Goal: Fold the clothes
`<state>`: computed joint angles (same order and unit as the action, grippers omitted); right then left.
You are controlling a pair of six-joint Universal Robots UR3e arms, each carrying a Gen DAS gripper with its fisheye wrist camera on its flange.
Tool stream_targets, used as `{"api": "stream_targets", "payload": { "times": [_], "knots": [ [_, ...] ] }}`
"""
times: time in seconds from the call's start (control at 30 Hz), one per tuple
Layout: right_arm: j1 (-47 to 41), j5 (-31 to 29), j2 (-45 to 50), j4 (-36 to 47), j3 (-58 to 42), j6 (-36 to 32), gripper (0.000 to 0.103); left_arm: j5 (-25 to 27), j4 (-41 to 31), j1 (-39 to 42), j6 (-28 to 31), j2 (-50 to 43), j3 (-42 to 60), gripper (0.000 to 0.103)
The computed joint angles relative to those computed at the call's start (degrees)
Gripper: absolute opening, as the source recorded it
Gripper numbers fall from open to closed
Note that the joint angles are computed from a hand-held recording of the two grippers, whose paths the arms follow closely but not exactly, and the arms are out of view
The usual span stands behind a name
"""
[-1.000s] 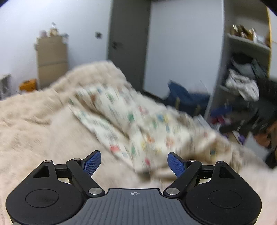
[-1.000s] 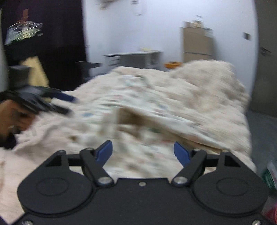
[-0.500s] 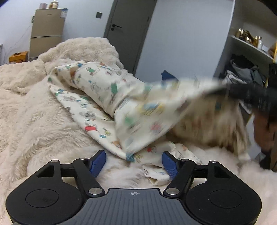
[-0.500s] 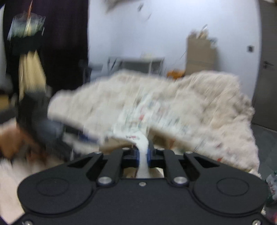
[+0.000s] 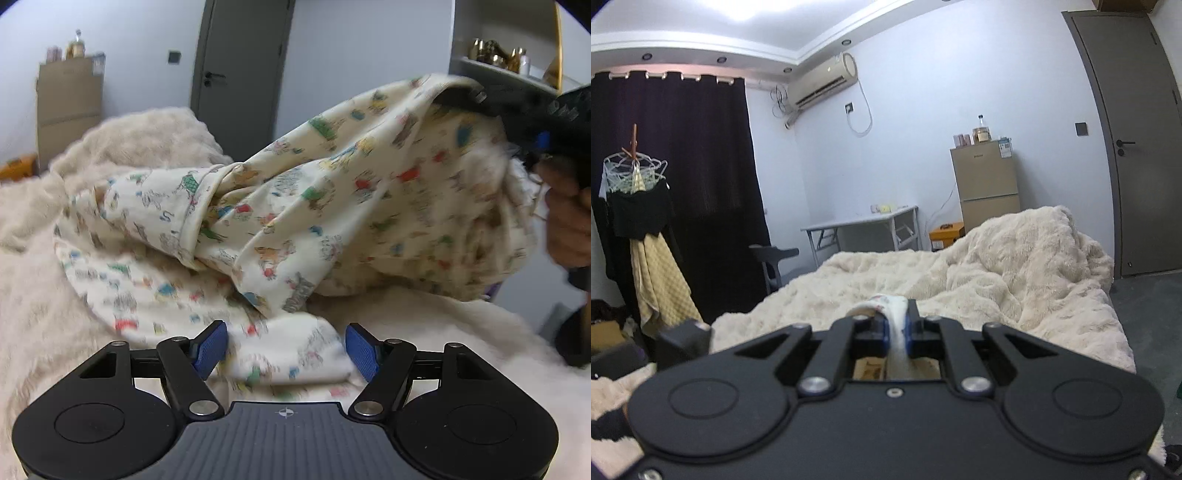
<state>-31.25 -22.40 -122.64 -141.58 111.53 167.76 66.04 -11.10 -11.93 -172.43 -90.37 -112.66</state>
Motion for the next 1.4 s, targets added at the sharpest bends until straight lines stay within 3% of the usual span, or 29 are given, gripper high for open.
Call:
{"api": "stream_targets", "payload": {
  "times": [0.07, 0.2, 0.27, 0.3, 0.33, 0.4, 0.43, 0.53, 0.63, 0.7, 0.77, 0.8, 0.83, 0.87, 0.9, 0.93, 1.03, 1.13, 1.2, 1.27, 1.33, 1.37, 1.4],
  "knots": [
    [-1.98, 1.82, -0.47, -0.51, 0.47, 0.64, 0.007, -0.11, 0.85, -1.18, 0.32, -2.07, 1.52, 0.068],
    [-4.65, 4.09, -1.58, 0.82, 1.23, 0.44, 0.007, 6.83, -0.78, -5.29, 4.71, -2.72, 2.88, 0.072],
    [-6.53, 5.47, -2.49, 2.54, 1.39, -0.56, 0.007, 11.27, -1.90, -6.99, 5.78, -3.19, 3.52, 0.056],
    [-7.05, 5.54, -2.63, 1.80, 1.68, 0.04, 0.007, 13.49, -2.44, -7.85, 6.27, -3.48, 3.85, 0.041],
    [-7.71, 5.57, -2.83, 1.44, 1.83, 0.30, 0.007, 14.21, -2.28, -7.95, 7.60, -3.39, 3.71, 0.031],
    [-8.64, 5.52, -3.21, 1.74, 2.01, 0.00, 0.007, 15.53, -0.91, -8.08, 10.39, -3.46, 3.17, 0.015],
    [-9.01, 5.52, -3.47, 2.59, 2.04, -0.67, 0.007, 16.59, -0.91, -7.91, 12.64, -2.78, 2.90, 0.012],
    [-10.08, 5.46, -4.20, 5.01, 2.11, -2.58, 0.007, 25.94, 1.89, -6.98, 18.05, -1.03, 2.39, 0.011],
    [-10.50, 4.69, -3.96, 1.55, 2.82, -0.11, 0.007, 36.50, 8.03, -5.31, 21.06, -1.94, 3.01, 0.011],
    [-10.52, 4.56, -3.84, 0.23, 2.94, 0.61, 0.007, 52.33, 19.73, -3.36, 24.69, -9.70, 6.48, 0.012],
    [-10.56, 4.74, -4.05, 0.89, 2.71, 0.06, 0.007, 63.51, 21.23, -3.26, 22.97, -15.86, 11.53, 0.019],
    [-10.59, 4.84, -4.16, 1.23, 2.60, -0.23, 0.007, 66.91, 19.45, -2.31, 21.79, -16.80, 12.90, 0.028],
    [-10.57, 4.90, -4.26, 1.59, 2.48, -0.54, 0.007, 65.50, 17.75, -1.70, 19.79, -15.35, 11.87, 0.044],
    [-9.87, 4.39, -4.14, 2.05, 2.26, -1.25, 0.007, 59.30, 15.72, -0.82, 15.98, -11.49, 8.54, 0.055],
    [-9.45, 4.05, -4.05, 2.03, 2.20, -1.25, 0.007, 49.41, 12.76, 1.76, 13.01, -5.49, 3.94, 0.068],
    [-8.93, 3.61, -3.85, 1.75, 2.15, -1.09, 0.007, 39.90, 8.83, 4.37, 10.42, 0.18, 0.51, 0.069],
    [-7.75, 2.76, -4.05, 1.82, 2.18, -1.26, 0.007, 26.60, 1.40, 3.57, 10.86, 7.51, -2.00, 0.069],
    [-7.25, 2.60, -4.47, 2.11, 2.23, -1.41, 0.007, 15.50, -4.60, -0.49, 12.42, 8.42, 0.22, 0.069],
    [-7.40, 2.87, -4.98, 2.80, 2.16, -1.58, 0.007, 5.12, -9.41, -2.14, 10.98, 2.47, 5.12, 0.069],
    [-7.56, 3.15, -5.48, 3.49, 2.08, -1.74, 0.007, 5.90, -8.21, -5.61, 7.51, -5.18, 9.71, 0.069],
    [-8.32, 3.82, -5.99, 4.53, 2.11, -2.36, 0.007, 16.42, -1.97, -10.32, 1.89, -14.78, 15.67, 0.067],
    [-8.69, 4.16, -6.25, 5.06, 2.11, -2.69, 0.007, 21.81, -0.17, -12.47, -0.48, -19.68, 19.60, 0.063],
    [-9.09, 4.51, -6.52, 5.66, 2.11, -3.04, 0.007, 25.60, -0.94, -13.59, -1.51, -22.44, 22.89, 0.047]
  ]
}}
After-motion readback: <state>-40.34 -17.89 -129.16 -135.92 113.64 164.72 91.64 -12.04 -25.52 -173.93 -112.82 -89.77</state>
